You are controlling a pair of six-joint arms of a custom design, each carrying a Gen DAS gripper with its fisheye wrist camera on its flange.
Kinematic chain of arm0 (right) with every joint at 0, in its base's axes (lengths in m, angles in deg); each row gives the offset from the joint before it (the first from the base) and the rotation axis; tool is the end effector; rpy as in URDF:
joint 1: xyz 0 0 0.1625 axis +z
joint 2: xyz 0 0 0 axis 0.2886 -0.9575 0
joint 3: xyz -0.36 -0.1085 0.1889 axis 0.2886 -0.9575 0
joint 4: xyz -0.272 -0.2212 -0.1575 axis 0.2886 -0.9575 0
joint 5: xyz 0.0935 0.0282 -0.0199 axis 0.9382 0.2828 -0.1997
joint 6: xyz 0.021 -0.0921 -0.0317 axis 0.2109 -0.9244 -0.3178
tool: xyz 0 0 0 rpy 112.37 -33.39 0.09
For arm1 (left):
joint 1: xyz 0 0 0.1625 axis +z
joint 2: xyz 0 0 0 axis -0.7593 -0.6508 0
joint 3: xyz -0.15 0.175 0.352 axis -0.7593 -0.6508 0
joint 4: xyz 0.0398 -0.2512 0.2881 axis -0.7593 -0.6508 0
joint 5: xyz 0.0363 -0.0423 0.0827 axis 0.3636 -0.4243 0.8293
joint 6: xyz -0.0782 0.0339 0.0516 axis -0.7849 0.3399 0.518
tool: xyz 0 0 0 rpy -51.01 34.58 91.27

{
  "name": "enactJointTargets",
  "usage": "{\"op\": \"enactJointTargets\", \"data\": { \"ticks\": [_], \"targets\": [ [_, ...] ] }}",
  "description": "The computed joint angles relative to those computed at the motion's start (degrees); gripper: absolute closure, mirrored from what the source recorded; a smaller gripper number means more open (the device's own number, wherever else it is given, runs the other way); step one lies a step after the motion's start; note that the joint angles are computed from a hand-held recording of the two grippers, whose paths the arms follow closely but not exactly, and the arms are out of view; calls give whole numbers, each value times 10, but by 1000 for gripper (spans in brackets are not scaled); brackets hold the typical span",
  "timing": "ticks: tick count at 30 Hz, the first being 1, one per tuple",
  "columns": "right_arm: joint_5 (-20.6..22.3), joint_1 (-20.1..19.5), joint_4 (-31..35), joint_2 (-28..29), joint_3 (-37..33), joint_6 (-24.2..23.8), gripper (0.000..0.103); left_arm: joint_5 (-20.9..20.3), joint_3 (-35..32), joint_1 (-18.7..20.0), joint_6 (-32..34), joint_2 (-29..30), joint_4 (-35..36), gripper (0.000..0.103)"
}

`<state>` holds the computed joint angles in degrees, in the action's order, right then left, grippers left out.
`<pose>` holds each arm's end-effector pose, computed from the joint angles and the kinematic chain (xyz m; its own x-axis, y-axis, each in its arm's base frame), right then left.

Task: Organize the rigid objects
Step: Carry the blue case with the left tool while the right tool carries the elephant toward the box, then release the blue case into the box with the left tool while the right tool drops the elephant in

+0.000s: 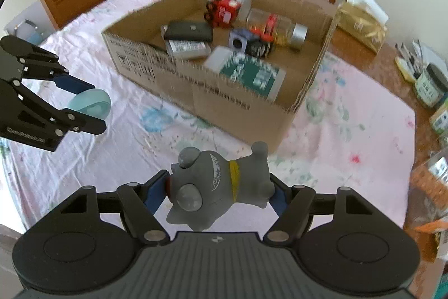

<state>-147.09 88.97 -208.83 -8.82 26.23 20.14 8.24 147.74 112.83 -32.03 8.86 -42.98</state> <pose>0.2663 -0.6804 0.1262 -0.6666 -0.3181 0.6742 -0.5421 0.8276 -0.1455 -0.1530 -0.7159 0.2297 -0.5674 0.6335 -0.5261 0.7298 0.6827 0.0349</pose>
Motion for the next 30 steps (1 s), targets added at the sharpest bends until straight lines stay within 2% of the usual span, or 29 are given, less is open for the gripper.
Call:
{"op": "enactJointTargets", "data": {
  "ticks": [3, 6, 12, 18, 26, 27, 28, 29, 30],
  "targets": [
    [8, 5, -4, -8, -4, -18, 26, -20, -23, -9, 11, -4, 16, 51],
    [16, 9, -12, -12, -16, -35, 26, -34, -42, -17, 28, 4, -2, 51],
    [21, 12, -43, -2, -48, -68, 26, -50, -113, -18, 42, 59, -40, 51],
    [24, 8, -46, 16, -87, -79, 26, -38, -181, -8, 8, 116, -27, 51],
    [19, 1, -29, 31, -118, -74, 26, -30, -198, 2, -35, 141, -24, 50],
    [19, 1, -27, 32, -120, -74, 26, -30, -187, 2, -35, 137, -42, 38],
    [18, 0, -26, 33, -123, -73, 26, -29, -182, 2, -36, 136, -56, 14],
    [18, 0, -23, 35, -127, -73, 26, -25, -168, 1, -34, 132, -86, 3],
    [18, -1, -21, 37, -131, -72, 26, -24, -149, -1, -24, 126, -124, 1]
  ]
}}
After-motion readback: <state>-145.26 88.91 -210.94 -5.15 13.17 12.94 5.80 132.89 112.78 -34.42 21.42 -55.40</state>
